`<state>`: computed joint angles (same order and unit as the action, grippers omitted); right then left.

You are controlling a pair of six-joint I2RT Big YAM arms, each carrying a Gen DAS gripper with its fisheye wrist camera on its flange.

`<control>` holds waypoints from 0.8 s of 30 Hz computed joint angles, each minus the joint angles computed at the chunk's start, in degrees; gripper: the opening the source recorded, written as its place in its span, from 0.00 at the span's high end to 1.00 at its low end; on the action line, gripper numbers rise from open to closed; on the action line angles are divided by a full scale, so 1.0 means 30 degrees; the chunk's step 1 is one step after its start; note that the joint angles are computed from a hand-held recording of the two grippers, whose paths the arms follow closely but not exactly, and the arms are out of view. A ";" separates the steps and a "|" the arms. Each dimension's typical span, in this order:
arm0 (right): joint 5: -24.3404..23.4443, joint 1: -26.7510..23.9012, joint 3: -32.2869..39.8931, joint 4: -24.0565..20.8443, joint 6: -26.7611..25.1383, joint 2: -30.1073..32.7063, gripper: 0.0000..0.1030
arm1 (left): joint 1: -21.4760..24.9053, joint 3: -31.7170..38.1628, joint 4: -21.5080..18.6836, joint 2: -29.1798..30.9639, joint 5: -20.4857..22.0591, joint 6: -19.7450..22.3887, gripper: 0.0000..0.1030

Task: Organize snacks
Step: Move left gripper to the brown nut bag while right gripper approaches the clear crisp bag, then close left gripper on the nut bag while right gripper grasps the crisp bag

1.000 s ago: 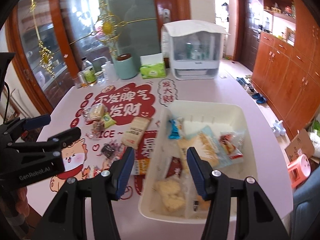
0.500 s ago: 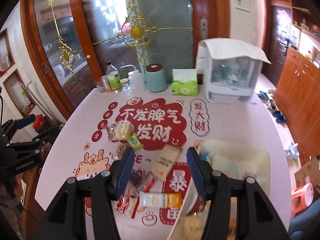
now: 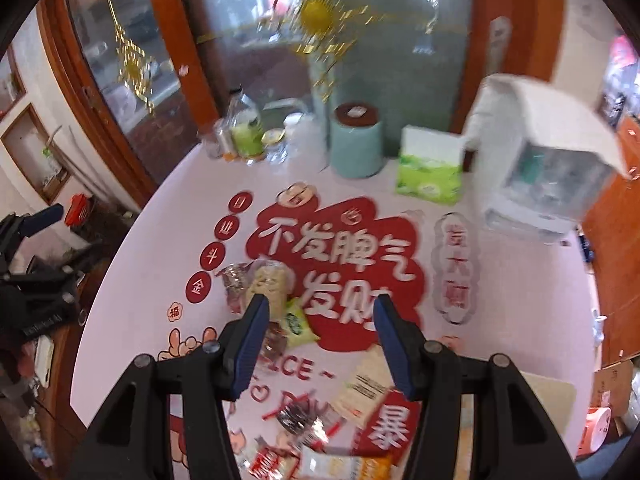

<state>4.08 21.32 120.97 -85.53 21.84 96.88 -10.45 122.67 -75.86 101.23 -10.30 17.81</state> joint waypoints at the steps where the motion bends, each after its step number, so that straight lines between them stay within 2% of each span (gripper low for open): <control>1: -0.0407 0.0025 0.0237 0.0063 0.0058 0.0591 0.47 | 0.0056 -0.0084 -0.0003 0.0365 0.0067 -0.0045 0.15; 12: -0.3377 0.0521 0.1795 0.0639 0.1508 0.5838 0.47 | 0.0891 -0.0794 0.0310 0.2919 0.1518 -0.1225 0.15; 16: -0.3667 0.0716 0.2602 0.0225 0.1585 0.7263 0.47 | 0.1093 -0.0701 0.0227 0.3491 0.1912 -0.1351 0.15; 17: -0.3317 0.0802 0.2836 -0.0003 0.1464 0.7592 0.47 | 0.1113 -0.0794 0.0298 0.3596 0.1956 -0.1373 0.15; 19: -0.3163 0.0837 0.3034 -0.0254 0.1200 0.7927 0.47 | 0.1144 -0.0743 0.0338 0.3784 0.2008 -0.1434 0.15; 24: -0.3966 0.0370 0.1504 0.1263 0.0615 0.7221 0.48 | 0.1118 0.0204 -0.0232 0.4734 0.2856 -0.2536 0.15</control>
